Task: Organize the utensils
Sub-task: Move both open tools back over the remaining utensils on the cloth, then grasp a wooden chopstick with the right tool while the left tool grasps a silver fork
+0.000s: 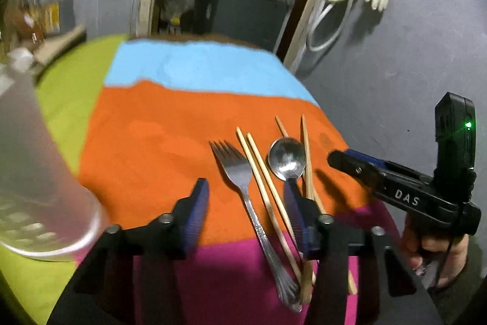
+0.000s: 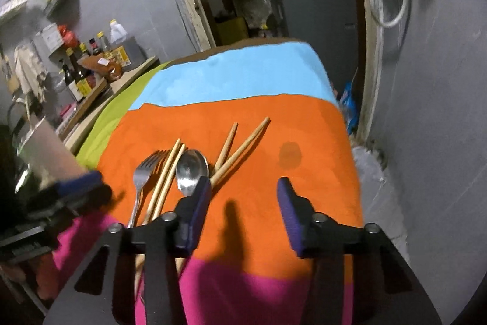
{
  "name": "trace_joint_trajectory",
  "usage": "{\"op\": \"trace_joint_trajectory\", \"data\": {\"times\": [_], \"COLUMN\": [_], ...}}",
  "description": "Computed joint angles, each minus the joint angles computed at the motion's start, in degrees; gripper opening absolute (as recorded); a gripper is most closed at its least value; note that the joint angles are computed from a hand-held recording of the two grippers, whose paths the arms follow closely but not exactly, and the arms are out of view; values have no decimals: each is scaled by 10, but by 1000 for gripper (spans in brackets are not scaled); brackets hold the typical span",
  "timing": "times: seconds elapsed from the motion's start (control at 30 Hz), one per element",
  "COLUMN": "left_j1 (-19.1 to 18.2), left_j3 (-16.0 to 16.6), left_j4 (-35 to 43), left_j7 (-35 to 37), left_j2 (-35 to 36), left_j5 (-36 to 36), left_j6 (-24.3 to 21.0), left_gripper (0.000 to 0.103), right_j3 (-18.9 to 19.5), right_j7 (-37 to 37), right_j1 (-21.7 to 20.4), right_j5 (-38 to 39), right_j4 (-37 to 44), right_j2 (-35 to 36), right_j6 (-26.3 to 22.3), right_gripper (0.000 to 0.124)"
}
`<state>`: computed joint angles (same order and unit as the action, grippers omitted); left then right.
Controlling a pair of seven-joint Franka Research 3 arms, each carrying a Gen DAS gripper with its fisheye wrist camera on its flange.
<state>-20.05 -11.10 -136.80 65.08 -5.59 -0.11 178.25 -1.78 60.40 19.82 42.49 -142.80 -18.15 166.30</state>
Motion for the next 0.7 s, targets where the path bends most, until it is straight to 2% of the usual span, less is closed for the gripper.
{"op": "trace_joint_trajectory", "data": {"times": [0.03,0.07,0.2,0.37,0.47,0.63,0.67,0.7], "left_j1": [-37,-53,-49,-19,2,25,28,29], "left_j3": [29,43,40,17,0,-22,-24,-25], "left_j4": [10,20,54,80,90,99,98,94], "left_j7": [65,110,214,317,365,418,423,418], "left_j2": [8,15,35,48,52,54,52,49], "left_j5": [-78,-132,-258,-384,-433,-484,-485,-476], "left_j6": [-12,-22,-57,-86,-97,-114,-117,-117], "left_gripper": [37,33,26,23,21,13,3,3], "right_j3": [-7,-12,-4,14,15,20,21,19], "right_j7": [-4,-7,-3,33,40,39,39,29], "right_j1": [6,9,0,-22,-28,-38,-38,-36], "right_j5": [10,21,42,33,42,44,46,63], "right_j4": [10,20,54,79,90,100,100,99], "right_j2": [8,17,48,76,90,96,95,94], "right_j6": [-10,-20,-44,-56,-71,-92,-91,-94], "right_gripper": [34,33,30,16,15,15,12,11]}}
